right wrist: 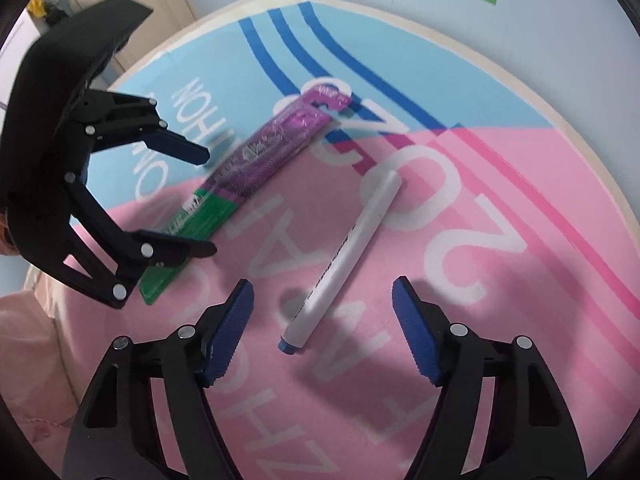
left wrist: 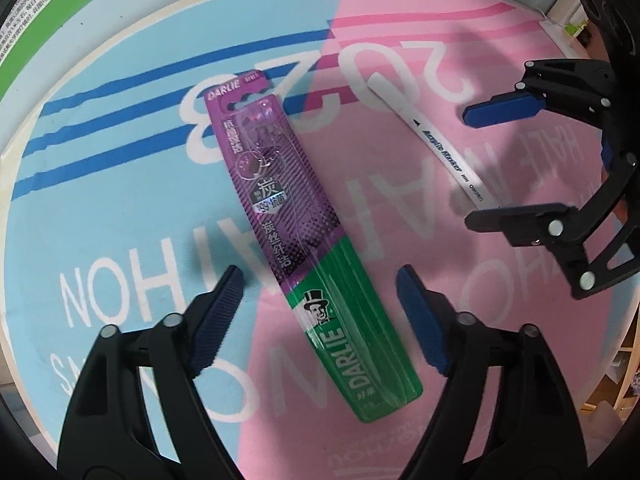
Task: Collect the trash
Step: 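Grasp the white marker with the right tool while the left tool grasps the Darlie toothbrush package, then carry the toothbrush package with the left tool while the right tool carries the marker to the wastebasket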
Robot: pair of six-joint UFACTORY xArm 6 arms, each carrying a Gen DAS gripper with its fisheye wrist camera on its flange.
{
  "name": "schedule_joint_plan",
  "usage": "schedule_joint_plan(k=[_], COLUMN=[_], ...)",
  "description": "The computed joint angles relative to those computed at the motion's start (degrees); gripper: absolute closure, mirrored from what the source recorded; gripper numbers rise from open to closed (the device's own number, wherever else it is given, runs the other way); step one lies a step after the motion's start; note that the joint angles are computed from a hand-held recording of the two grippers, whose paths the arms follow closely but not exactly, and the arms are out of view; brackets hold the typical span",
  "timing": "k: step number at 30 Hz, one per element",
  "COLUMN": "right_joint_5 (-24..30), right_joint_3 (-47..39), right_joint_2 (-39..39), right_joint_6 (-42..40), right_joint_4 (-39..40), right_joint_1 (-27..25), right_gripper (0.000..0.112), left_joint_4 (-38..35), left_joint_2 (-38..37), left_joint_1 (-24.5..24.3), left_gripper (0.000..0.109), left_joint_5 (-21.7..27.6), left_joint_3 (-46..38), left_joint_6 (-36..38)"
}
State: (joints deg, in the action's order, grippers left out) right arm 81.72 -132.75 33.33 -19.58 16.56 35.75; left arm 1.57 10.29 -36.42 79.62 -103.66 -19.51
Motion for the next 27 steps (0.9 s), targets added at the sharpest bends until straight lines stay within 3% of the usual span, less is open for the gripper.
schedule_joint_plan(k=[3,8,12,16,27], right_joint_5=[-2.7,-9.4,-8.6,-4.9,-6.6], right_joint_3=[4.4,12.8,12.3,8.3,11.9], right_joint_2=[-2.4,-7.2,-7.2,-5.4,-10.5], right_joint_6=[-1.7,-3.6,-3.6,-1.6,1.6], right_joint_4=[-1.2,-5.9,-7.3,-8.4,-7.9], right_joint_1=[0.5,1.8,1.7,1.5,-0.2], right_gripper=[0.054,0.07,0.097,0.099,0.099], left_joint_4=[1.2,1.5,1.3,0.7,2.1], left_joint_2=[-0.2,-1.9,-2.5,-4.4,-10.6], left_joint_1=[-0.4,-0.4,-0.3,0.2,0.5], left_gripper=[0.043,0.058,0.064,0.067,0.068], left_joint_5=[-0.8,-2.3,-2.6,-1.6,-0.4], left_joint_3=[0.7,3.0,3.4,4.6,8.1], left_joint_6=[1.4,2.2,3.4,4.1,4.7])
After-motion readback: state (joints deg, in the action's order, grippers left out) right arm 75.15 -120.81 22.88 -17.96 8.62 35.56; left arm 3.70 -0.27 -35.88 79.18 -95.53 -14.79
